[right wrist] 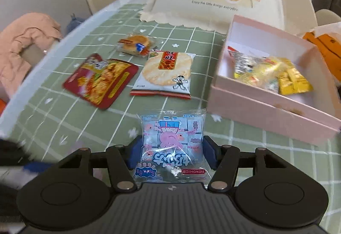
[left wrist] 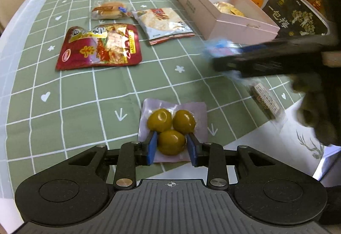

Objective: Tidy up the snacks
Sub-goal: 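Lift the olive packet with left gripper while right gripper grasps the blue-white candy pack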

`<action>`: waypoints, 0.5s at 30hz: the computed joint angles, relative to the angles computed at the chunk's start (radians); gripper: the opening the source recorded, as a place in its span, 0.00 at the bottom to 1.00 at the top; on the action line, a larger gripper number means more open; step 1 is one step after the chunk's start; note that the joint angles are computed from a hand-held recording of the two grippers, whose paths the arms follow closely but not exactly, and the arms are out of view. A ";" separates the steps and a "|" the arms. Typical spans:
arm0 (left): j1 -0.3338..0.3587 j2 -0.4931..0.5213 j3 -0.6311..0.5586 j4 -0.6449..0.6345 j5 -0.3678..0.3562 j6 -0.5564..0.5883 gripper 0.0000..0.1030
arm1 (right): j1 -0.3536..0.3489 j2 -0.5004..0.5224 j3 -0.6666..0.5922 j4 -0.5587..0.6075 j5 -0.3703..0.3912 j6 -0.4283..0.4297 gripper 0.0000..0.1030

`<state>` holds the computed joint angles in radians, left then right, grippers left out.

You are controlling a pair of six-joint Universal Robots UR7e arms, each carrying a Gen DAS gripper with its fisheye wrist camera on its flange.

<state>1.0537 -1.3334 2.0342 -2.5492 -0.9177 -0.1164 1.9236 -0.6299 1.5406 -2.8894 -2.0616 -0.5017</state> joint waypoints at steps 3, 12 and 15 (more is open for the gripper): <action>-0.023 0.007 0.018 -0.019 0.028 0.052 0.32 | 0.000 -0.073 0.084 -0.055 -0.031 -0.001 0.58; -0.079 0.017 -0.008 -0.170 -0.154 0.224 0.31 | 0.003 -0.244 0.234 -0.284 -0.122 -0.074 0.58; -0.106 0.063 -0.091 -0.307 -0.196 0.375 0.32 | 0.016 -0.268 0.199 -0.375 -0.091 -0.136 0.58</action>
<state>0.9480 -1.2705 1.9436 -2.8566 -1.1139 0.2590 1.9399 -0.8974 1.7400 -3.2640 -2.1529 -0.6381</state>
